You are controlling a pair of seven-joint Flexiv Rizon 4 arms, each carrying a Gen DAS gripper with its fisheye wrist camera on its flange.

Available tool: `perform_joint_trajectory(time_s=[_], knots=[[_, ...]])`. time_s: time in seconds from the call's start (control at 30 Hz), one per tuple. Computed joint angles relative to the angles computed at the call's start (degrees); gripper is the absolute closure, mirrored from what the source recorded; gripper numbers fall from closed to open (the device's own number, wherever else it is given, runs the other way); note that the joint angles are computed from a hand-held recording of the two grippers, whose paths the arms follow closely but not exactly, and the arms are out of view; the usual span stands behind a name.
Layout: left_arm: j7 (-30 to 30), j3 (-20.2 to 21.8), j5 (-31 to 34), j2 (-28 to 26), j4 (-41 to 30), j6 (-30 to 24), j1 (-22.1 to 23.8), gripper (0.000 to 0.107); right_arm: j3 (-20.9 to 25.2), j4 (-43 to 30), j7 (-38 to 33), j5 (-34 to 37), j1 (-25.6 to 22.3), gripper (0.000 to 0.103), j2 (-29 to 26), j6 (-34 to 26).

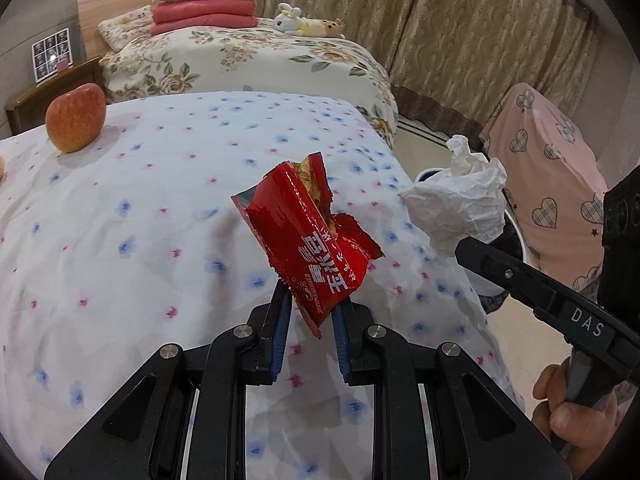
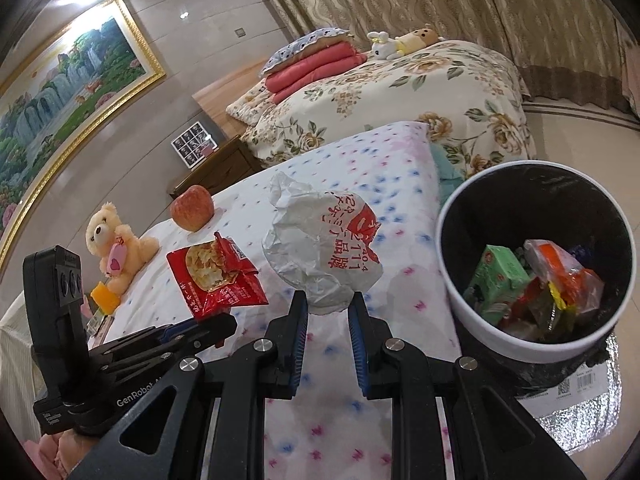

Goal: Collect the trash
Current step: 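Lift the red wrapper and white tissue and carry both over the bin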

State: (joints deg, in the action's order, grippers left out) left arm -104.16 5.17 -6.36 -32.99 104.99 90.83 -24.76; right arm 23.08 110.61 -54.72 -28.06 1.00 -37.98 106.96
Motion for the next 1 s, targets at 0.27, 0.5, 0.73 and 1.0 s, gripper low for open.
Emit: perform_joint_trajectory(time_s=[0.27, 0.5, 0.73, 1.0], knots=[[1.0, -1.5, 0.1, -0.4, -0.8, -0.6, 0.5, 0.088, -0.6, 1.5, 0.2, 0.4, -0.3, 0.082, 0.8, 1.1], [1.9, -2.5, 0.2, -0.8, -1.7, -1.0, 0.6, 0.088, -2.5, 2.9, 0.8, 0.9, 0.3, 0.082, 1.8, 2.3], [3.2, -3.5, 0.3, -1.1, -2.8, -1.6, 0.5, 0.088, -3.3, 3.6, 1.6, 0.8, 0.2, 0.082, 2.3, 2.7], [4.1, -3.8, 0.5, -1.6, -4.3, -2.5, -0.1, 0.088, -5.5, 4.9, 2.0, 2.0, 1.5, 0.082, 3.5, 4.1]])
